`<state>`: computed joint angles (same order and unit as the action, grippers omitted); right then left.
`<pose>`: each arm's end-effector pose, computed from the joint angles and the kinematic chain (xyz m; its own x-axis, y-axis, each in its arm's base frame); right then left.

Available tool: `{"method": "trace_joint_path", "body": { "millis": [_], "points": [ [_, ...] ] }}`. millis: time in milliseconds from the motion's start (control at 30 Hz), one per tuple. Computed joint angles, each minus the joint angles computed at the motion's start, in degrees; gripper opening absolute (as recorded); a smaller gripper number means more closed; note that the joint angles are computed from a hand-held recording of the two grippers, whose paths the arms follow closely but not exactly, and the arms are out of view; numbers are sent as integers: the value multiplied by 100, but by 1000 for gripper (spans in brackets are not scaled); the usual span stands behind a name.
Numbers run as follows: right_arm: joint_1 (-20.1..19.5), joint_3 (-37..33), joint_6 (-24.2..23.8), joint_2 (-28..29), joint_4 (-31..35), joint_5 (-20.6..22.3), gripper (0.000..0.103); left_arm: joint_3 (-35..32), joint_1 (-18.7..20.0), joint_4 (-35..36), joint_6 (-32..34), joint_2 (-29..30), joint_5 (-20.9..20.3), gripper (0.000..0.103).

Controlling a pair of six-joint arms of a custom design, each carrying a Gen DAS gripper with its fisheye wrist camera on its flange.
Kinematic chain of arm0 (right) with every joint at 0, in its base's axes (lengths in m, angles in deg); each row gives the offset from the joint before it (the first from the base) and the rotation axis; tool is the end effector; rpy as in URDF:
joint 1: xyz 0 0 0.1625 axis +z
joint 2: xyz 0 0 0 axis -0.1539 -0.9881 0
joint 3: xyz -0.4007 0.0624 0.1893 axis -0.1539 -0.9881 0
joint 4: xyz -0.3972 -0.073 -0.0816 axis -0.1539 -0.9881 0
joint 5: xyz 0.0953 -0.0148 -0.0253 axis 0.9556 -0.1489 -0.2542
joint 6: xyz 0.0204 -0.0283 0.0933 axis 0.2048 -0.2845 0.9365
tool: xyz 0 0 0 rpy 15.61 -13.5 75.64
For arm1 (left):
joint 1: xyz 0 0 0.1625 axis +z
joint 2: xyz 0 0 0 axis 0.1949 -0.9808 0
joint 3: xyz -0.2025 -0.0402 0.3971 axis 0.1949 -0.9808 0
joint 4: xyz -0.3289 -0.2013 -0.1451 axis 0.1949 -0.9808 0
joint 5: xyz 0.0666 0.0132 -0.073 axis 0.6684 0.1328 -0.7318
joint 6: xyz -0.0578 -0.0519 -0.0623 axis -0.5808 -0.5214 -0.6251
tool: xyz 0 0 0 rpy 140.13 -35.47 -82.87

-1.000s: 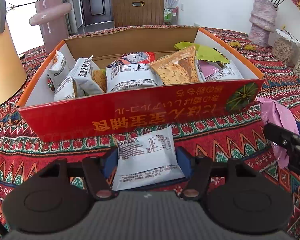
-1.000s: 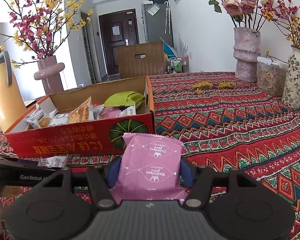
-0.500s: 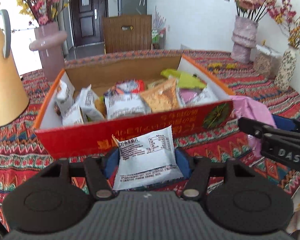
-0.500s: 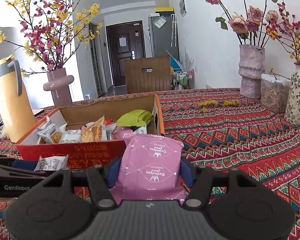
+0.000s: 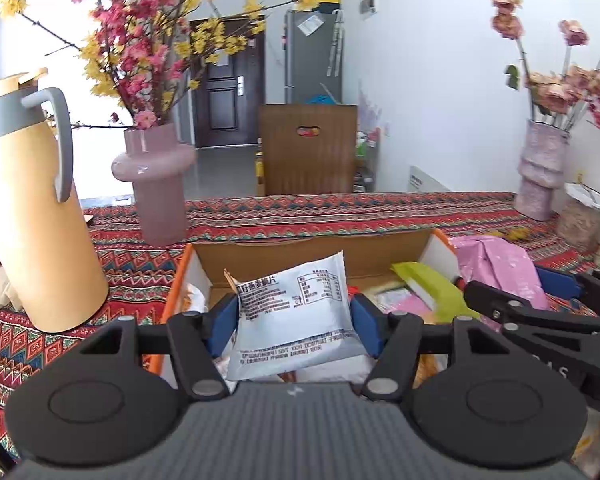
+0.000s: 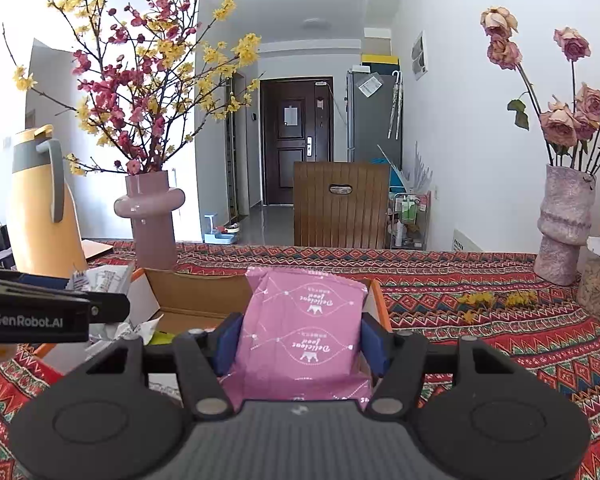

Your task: Organize snacks

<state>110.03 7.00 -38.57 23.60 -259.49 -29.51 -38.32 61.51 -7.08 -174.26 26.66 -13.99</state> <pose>0.2729 -0.8273 -0.0441 -0.7007 -0.2509 0.6679 -0.7081 0.3588 -0.6081 -0.0454 -0.8001 0.2323 -0.7031 -0.0298 -0.7104 0.6096 0.4891 -0.6239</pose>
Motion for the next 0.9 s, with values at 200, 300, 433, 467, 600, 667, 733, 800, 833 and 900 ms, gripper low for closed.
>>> {"method": "trace_joint_path", "body": {
  "millis": [200,300,433,467,600,667,733,800,833,900],
  "points": [
    [45,-1499,31,680,978,-199,61,-548,90,54,53,282,-316,78],
    [37,-1244,161,562,769,-122,93,-278,109,-192,28,111,-306,94],
    [31,-493,193,220,167,-81,103,441,101,-763,95,-293,-213,103],
    [22,-214,236,83,25,-43,103,605,99,-828,94,-393,-164,103],
    [23,803,250,-380,-541,61,103,1397,70,-1187,114,-849,-20,103],
    [29,1378,216,-626,-879,121,103,1835,57,-1381,143,-1094,67,103],
    [43,1896,221,-845,-1135,157,103,2205,18,-1487,167,-1305,72,103],
    [48,2387,272,-1054,-1331,200,103,2552,0,-1625,212,-1499,108,103],
    [50,2612,291,-1148,-1400,212,103,2697,-5,-1651,238,-1584,142,103],
    [56,3022,314,-1301,-1544,199,103,2978,-21,-1660,256,-1738,175,103]
  ]
}}
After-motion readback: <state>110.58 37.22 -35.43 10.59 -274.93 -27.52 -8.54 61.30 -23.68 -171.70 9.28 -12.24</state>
